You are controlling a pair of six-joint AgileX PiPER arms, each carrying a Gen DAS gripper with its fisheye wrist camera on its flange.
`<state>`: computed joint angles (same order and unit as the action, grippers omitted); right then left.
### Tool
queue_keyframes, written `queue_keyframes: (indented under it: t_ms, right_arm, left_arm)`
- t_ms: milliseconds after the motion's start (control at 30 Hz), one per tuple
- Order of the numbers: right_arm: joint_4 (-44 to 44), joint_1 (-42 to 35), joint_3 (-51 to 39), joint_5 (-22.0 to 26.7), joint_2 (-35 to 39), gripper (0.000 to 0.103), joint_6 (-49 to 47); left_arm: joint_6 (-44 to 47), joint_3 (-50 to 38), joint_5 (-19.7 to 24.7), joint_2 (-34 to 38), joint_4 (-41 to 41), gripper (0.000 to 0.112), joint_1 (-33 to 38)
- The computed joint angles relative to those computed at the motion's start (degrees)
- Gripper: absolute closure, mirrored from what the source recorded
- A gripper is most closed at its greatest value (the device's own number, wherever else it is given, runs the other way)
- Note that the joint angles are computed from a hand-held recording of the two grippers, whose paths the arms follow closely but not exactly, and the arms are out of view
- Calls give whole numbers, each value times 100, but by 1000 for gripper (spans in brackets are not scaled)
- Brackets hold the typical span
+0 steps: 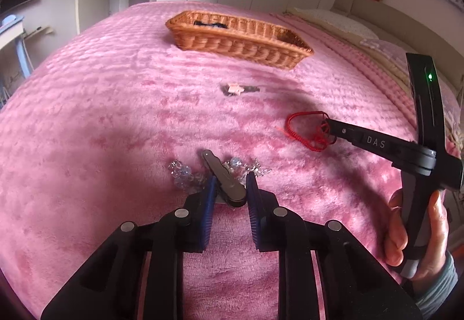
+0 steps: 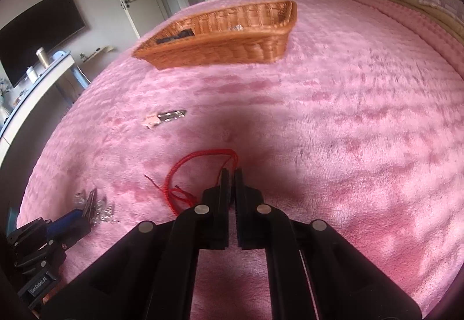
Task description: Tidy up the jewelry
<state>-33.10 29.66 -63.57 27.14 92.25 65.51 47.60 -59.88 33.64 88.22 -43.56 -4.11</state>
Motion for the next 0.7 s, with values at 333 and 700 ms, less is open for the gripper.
queue_keyframes:
  t_ms: [333,700]
  right_arm:
    - [-75,267,-45,230,-525,101,-41]
    - [738,31,-1033,693,-593,100,-1590]
  left_arm:
    - [831,-258,553,-335,-942,93,371]
    - [673,-1721,1150,370,-1126,93,506]
